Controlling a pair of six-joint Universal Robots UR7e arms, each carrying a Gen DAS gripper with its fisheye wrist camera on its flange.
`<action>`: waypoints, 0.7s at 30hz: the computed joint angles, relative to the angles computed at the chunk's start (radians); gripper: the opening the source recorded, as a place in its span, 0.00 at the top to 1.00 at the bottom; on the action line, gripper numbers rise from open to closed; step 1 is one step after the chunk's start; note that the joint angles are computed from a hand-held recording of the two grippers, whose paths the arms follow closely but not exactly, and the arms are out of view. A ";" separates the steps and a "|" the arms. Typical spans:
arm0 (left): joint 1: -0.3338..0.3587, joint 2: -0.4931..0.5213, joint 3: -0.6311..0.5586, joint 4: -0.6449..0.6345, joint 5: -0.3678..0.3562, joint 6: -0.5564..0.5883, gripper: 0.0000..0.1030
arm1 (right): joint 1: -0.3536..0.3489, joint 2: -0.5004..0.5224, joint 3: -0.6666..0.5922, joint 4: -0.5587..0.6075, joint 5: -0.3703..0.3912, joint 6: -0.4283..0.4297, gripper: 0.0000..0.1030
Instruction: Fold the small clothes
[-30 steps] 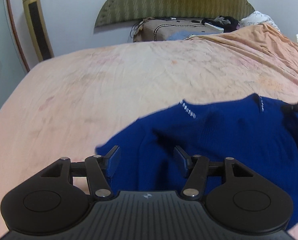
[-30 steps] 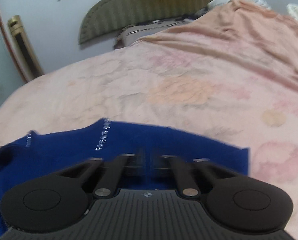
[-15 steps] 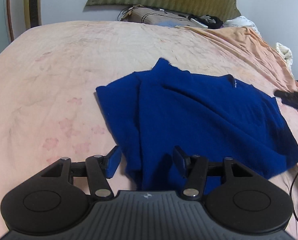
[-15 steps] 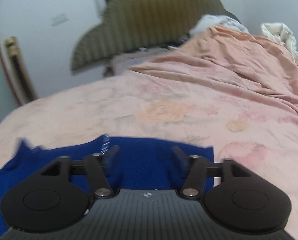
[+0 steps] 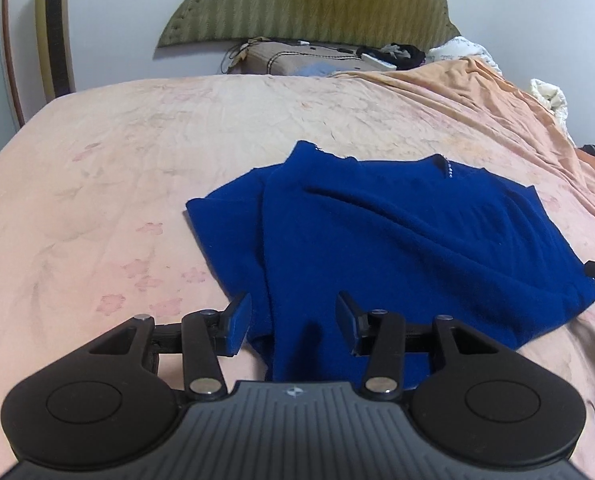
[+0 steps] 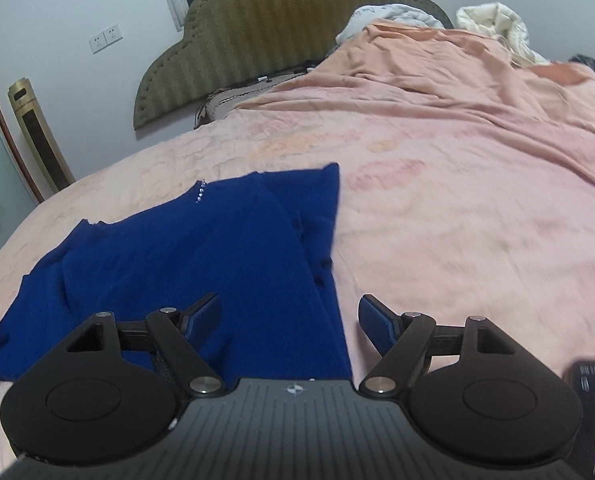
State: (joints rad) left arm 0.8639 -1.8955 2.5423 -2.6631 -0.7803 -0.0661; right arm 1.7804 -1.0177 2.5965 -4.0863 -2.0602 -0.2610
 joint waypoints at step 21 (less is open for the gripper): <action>0.023 -0.239 0.017 0.311 -0.105 -0.162 0.98 | 0.010 -0.006 0.035 -0.042 -0.028 -0.028 0.96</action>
State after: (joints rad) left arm 0.8871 -2.1344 2.5590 -2.3524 -0.8852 -0.2282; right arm 1.7902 -1.0237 2.6314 -4.1286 -2.0878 -0.2894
